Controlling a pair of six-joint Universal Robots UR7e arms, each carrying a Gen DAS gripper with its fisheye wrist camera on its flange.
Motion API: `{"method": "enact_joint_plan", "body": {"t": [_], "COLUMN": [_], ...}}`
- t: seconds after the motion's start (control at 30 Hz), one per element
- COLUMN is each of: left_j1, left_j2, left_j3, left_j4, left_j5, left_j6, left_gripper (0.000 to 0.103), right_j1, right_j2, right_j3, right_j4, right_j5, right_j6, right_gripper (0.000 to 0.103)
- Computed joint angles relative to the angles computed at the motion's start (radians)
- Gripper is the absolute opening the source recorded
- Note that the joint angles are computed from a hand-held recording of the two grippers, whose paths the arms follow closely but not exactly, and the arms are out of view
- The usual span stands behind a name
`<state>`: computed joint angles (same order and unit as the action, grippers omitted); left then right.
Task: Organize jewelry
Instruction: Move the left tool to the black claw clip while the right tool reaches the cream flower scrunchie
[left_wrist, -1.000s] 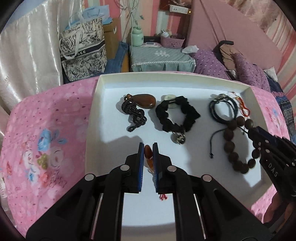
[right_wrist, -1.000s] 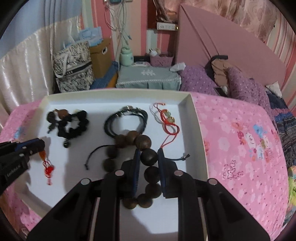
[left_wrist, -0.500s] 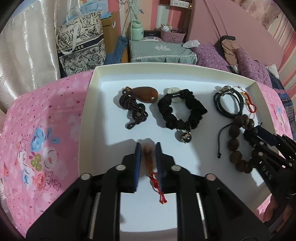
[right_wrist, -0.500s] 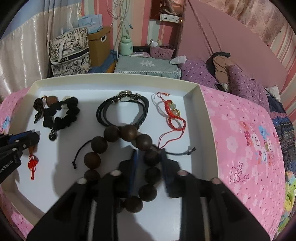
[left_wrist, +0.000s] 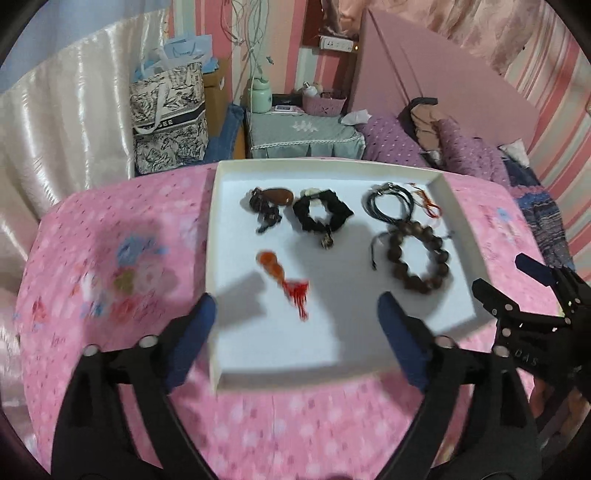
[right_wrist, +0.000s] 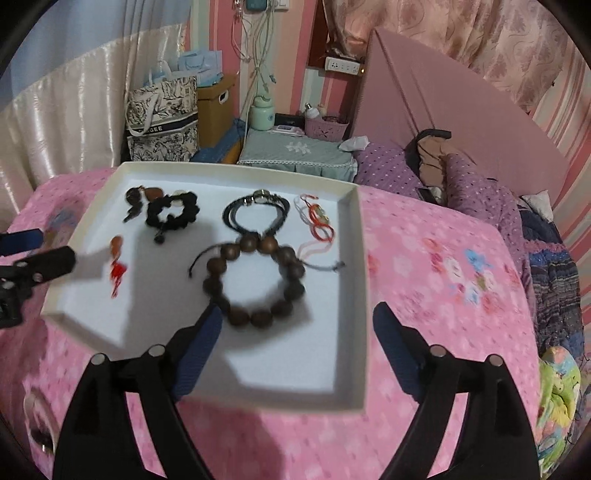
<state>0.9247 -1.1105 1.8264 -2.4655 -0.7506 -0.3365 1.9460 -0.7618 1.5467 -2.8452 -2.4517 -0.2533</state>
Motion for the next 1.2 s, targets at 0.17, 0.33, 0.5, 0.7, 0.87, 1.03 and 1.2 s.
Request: {"method": "enact_joint_plan", "body": {"t": [0.17, 0.33, 0.5, 0.7, 0.87, 1.03, 1.2], "left_j1": [-0.065, -0.116, -0.168, -0.199, -0.209, -0.208, -0.203], "left_j2": [-0.122, -0.211, -0.263, -0.283, -0.296, -0.296, -0.281], "left_j3": [0.136, 0.236, 0.316, 0.363, 0.393, 0.414, 0.421], "left_j4": [0.030, 0.094, 0.164, 0.206, 0.215, 0.214, 0.210], "left_j5": [0.027, 0.014, 0.040, 0.010, -0.019, -0.042, -0.064], "left_j6": [-0.077, -0.159, -0.232, -0.291, -0.315, -0.324, -0.328], "left_gripper": [0.100, 0.100, 0.100, 0.100, 0.100, 0.100, 0.099], "right_j1": [-0.006, -0.011, 0.010, 0.030, 0.036, 0.031, 0.026], "right_j2": [-0.138, -0.230, -0.262, -0.286, -0.302, -0.308, -0.299], "right_j3": [0.129, 0.230, 0.302, 0.368, 0.408, 0.425, 0.430], "right_j4": [0.083, 0.105, 0.108, 0.133, 0.170, 0.208, 0.242], "right_j5": [0.079, 0.144, 0.130, 0.104, 0.093, 0.092, 0.083], "right_j6": [0.177, 0.303, 0.314, 0.335, 0.351, 0.374, 0.398], "right_gripper": [0.088, 0.088, 0.088, 0.088, 0.088, 0.088, 0.088]}}
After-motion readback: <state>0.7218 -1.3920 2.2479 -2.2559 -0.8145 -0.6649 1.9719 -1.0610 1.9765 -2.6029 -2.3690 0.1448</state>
